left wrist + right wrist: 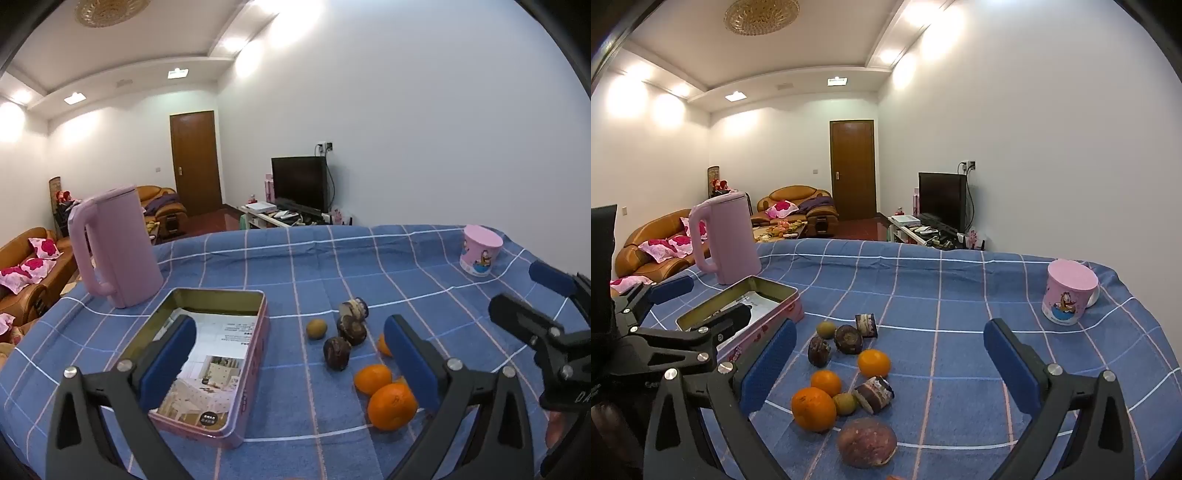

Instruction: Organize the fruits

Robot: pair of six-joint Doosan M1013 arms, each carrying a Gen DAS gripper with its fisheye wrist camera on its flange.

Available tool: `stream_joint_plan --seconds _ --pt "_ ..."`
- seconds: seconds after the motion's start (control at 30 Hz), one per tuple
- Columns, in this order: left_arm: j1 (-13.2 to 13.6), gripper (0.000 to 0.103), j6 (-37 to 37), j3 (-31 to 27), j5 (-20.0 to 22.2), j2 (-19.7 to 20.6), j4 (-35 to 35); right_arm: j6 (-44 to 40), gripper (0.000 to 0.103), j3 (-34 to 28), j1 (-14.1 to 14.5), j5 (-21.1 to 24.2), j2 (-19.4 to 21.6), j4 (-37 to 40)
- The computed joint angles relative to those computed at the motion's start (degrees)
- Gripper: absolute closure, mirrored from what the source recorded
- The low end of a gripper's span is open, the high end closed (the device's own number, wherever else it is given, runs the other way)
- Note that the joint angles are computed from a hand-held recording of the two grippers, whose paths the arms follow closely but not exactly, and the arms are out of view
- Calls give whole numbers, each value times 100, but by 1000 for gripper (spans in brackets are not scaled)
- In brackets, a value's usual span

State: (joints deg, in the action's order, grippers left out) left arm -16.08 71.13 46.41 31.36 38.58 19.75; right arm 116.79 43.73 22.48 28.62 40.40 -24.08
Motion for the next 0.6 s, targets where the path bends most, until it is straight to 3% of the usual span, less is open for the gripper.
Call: stream_joint_plan --seconds 0.07,0.13,0.6 --pt "14 0 -225 223 -278 -99 79 17 1 -6 5 15 11 -38" --pt "16 0 -80 85 -66 -52 -48 14 1 6 6 14 11 -31" --pt "51 0 -130 132 -86 -47 -25 -131 1 -14 15 113 17 127"
